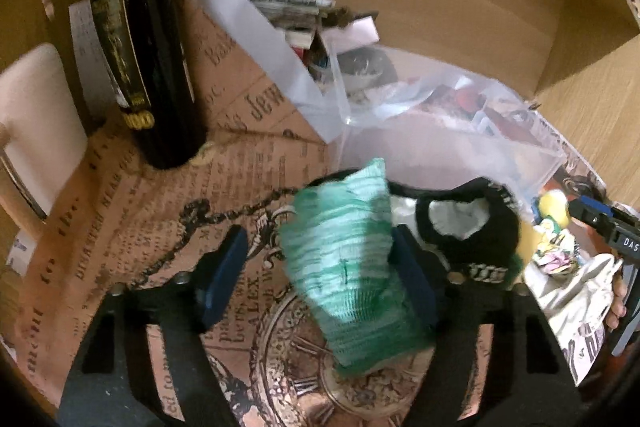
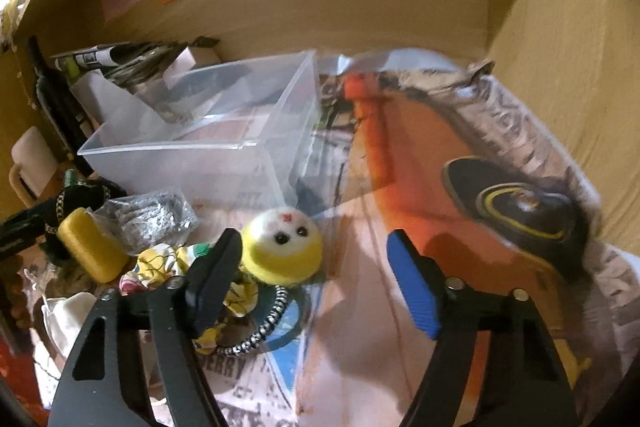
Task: Organize soft objects
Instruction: 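Grasp the green striped sock with the left gripper while the right gripper grasps the yellow felt ball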
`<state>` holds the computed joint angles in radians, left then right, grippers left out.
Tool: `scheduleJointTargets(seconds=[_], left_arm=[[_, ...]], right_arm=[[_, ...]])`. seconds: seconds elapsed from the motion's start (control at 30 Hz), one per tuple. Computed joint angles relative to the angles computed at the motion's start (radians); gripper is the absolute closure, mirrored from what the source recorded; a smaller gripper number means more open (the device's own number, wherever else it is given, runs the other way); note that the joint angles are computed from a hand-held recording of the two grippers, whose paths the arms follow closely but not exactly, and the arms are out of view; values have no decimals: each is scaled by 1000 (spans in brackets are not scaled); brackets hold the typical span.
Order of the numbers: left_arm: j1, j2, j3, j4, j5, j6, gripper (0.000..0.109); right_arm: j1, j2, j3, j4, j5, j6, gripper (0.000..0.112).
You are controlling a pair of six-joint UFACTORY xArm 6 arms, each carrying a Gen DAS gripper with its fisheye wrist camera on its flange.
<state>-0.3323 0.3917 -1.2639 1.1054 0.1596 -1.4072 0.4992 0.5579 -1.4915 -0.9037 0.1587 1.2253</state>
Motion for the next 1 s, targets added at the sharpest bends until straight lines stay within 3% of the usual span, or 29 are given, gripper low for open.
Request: scheduleJointTargets(seconds=[0.1,0.23,0.3,0.47,0.77,1.0], left_arm=[[1,24,3,-128,-28,125,55],[-1,27,2,-116,-43,125,68],[-3,26,3,-105,-50,118,75],[0,-1,26,-72,-73,87,85],[12,-107,48,225,-81,-185,85],[11,-125,-34,400,-90,-318,85]], right_arm=[[8,22,-11,112,-13,-118,47],[22,51,-25,348,-25,-341,64],[23,56,-26,366,-31,-350,69],[9,32,-17,130,-43,-125,69],[-3,-41,-12,-229,-29,192,69],[-2,-50,-89,-407,-32,319,69]])
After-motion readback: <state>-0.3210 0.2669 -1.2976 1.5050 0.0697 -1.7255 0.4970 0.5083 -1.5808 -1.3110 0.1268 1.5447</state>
